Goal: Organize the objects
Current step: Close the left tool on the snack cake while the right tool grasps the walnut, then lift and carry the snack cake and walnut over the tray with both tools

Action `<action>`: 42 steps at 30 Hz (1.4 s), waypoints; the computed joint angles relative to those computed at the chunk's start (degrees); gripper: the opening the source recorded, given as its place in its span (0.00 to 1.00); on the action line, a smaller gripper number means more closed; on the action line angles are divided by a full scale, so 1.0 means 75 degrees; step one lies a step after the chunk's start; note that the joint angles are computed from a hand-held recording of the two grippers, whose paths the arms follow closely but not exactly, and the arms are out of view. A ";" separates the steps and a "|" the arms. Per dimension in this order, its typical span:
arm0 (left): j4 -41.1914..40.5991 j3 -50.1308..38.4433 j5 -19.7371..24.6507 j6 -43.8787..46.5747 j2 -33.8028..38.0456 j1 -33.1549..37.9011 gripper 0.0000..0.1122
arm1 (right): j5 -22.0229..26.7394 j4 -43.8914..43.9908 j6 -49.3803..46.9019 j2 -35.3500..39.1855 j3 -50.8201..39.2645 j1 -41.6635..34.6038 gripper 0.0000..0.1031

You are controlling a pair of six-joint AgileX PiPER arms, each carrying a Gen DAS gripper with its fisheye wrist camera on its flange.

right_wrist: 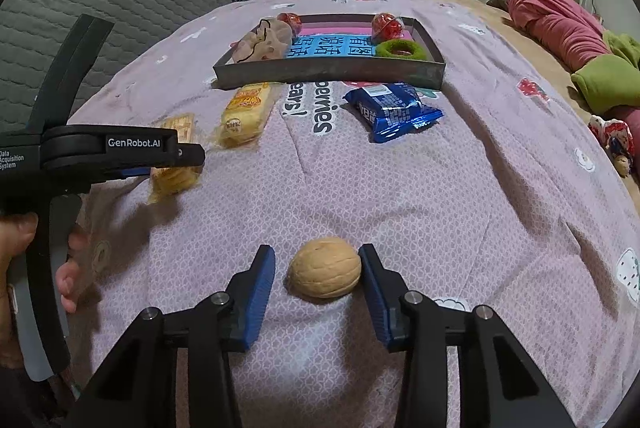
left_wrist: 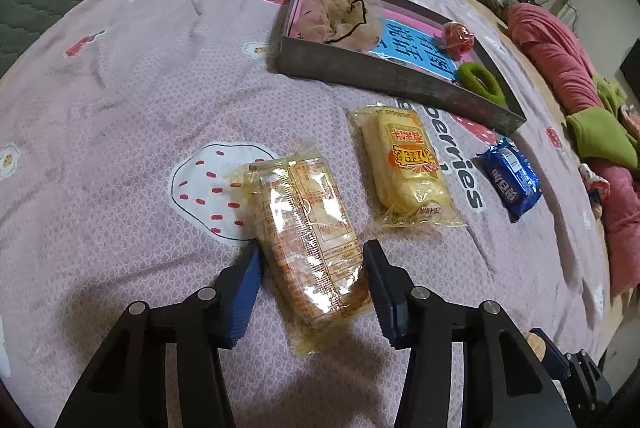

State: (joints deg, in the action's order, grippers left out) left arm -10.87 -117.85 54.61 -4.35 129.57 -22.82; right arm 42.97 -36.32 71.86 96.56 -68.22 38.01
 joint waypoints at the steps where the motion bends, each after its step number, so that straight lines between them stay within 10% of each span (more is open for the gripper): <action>1: -0.0065 0.0019 -0.0008 0.0048 -0.0009 0.0022 0.45 | 0.0003 -0.0019 0.0006 -0.0005 0.0008 0.0002 0.41; 42: 0.0333 0.3105 -0.1787 0.0913 -0.2751 -0.0171 0.41 | -0.0621 -0.0798 0.0274 -0.0765 0.0207 0.0284 0.35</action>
State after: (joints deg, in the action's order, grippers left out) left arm -8.37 -94.56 41.21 2.49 108.94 -24.11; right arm 38.31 -42.31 73.91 90.82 -66.67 40.14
